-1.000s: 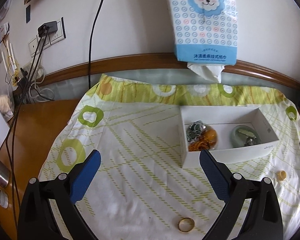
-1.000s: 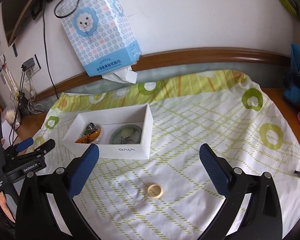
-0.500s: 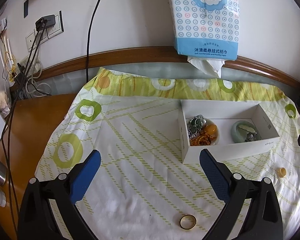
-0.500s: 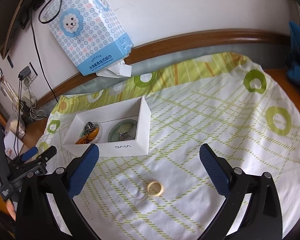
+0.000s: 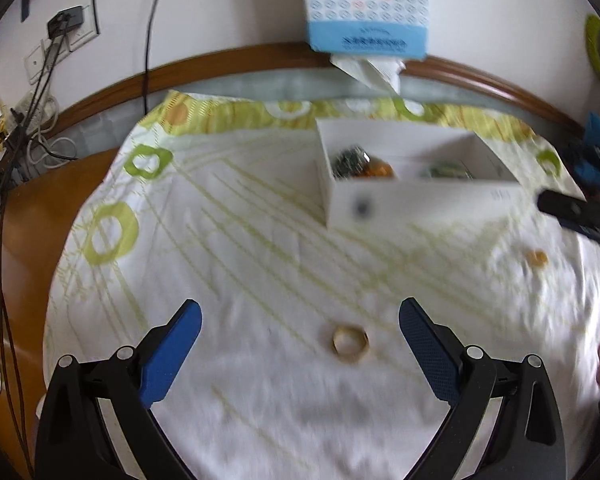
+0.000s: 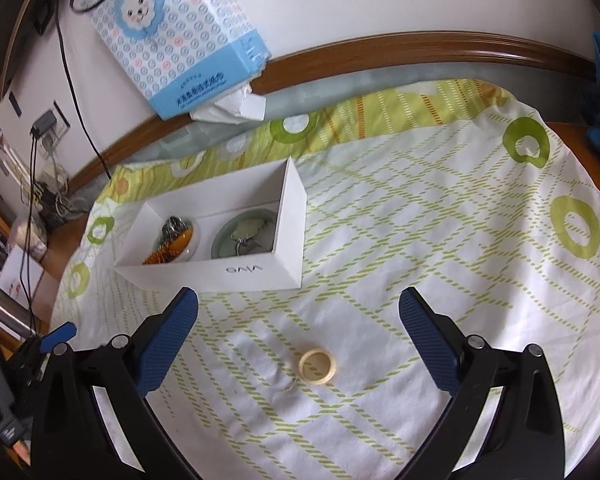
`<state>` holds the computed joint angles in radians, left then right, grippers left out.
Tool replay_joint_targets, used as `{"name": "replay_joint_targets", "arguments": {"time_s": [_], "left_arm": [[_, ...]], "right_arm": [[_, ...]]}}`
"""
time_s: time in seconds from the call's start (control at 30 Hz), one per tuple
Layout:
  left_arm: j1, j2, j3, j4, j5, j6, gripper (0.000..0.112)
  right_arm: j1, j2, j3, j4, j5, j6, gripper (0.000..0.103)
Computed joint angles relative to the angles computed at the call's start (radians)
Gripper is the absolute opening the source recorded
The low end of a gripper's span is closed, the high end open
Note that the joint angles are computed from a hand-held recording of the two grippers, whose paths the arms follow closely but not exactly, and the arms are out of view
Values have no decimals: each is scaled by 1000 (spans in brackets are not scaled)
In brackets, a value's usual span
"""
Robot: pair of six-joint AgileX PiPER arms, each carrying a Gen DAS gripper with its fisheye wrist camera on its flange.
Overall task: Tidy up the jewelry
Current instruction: 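Withdraw both tools from the box toward the remaining rings, then grasp the beige ring with the right tool while the left tool grasps the gold ring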
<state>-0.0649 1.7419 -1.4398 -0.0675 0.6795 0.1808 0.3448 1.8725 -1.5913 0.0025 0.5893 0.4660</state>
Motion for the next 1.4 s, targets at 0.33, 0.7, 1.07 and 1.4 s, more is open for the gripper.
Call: {"name": "replay_joint_targets", "arguments": {"time_s": [0.33,0.7,1.07,1.4], "left_arm": [[2,30,23,45,8,-34,97],[1,18,42,44,0,-37,97],[15,17,50,0,-9,-10,99],[72,-29,113,-145,-2,214,98]], "right_arm": [[36,-28,41,-91,-30,12,96],[100,-135,263,-371,-58,224,96],[114,-125,272,-297,26,118,97],[127,-154,313,-290,32,21,98]]}}
